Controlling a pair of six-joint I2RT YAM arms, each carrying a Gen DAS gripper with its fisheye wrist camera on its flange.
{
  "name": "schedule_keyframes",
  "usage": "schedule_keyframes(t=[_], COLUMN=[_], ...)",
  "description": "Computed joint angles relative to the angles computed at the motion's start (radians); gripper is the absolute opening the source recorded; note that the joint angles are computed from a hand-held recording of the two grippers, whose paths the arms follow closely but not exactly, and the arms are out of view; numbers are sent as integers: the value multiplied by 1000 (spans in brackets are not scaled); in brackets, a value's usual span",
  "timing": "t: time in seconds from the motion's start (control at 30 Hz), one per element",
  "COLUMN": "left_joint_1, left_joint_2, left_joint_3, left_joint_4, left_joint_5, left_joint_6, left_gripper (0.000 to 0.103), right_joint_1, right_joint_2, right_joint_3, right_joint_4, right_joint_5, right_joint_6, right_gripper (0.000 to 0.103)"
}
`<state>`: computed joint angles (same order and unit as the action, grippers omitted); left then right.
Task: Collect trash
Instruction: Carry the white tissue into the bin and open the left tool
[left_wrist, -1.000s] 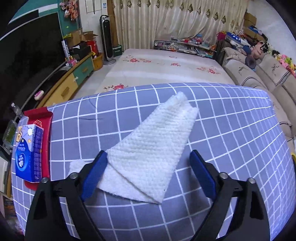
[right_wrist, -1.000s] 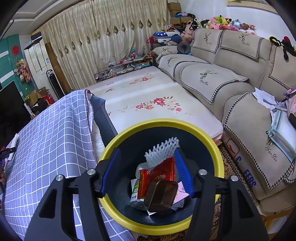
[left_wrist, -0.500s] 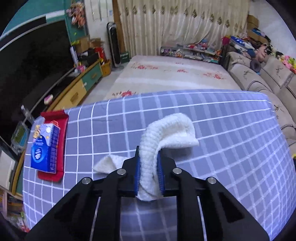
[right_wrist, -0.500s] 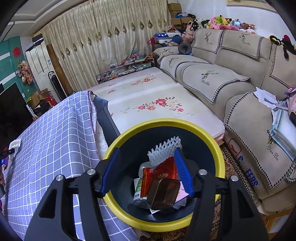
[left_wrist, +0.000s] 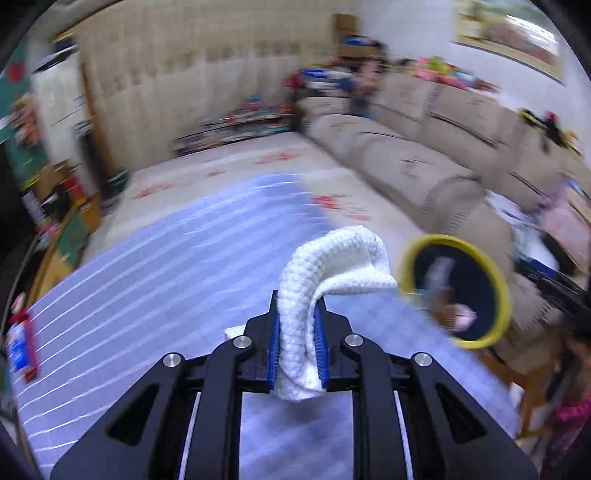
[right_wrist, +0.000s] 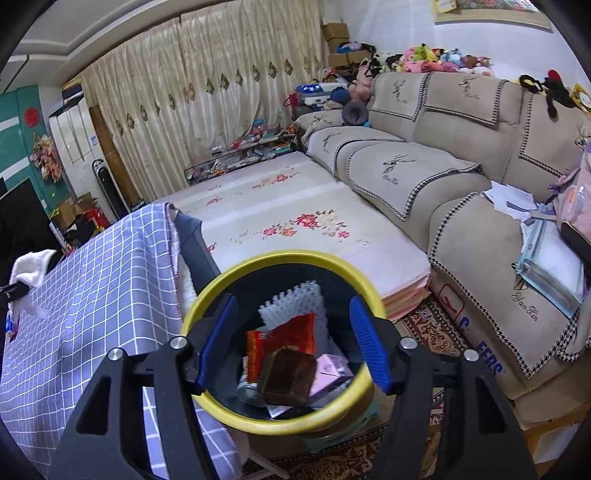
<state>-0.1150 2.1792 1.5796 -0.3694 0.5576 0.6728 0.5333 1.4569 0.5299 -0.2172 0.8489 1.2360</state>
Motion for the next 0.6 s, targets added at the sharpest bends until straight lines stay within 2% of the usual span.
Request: schedule_keyframes(t=[0.13, 0.3, 0.47, 0.6], left_joint_1=[-150, -362, -509, -578], left_joint_2=[-119, -128, 14, 88], left_joint_3=[-198, -268, -145, -98], left_joint_4=[64, 126, 89, 118], left_joint_5=[12, -58, -152, -208], left_joint_6=[-20, -132, -217, -258], left_gripper=[16, 16, 17, 18], right_joint_1=[43, 91, 114, 128], right_joint_2=[-101, -220, -294, -344], right_joint_3=[-63, -142, -208, -247], right_joint_4=[-106, -229, -278, -324], right_joint_5=[43, 65, 66, 69], right_joint_6=[109, 248, 337, 395], right_gripper=[61, 61, 61, 61])
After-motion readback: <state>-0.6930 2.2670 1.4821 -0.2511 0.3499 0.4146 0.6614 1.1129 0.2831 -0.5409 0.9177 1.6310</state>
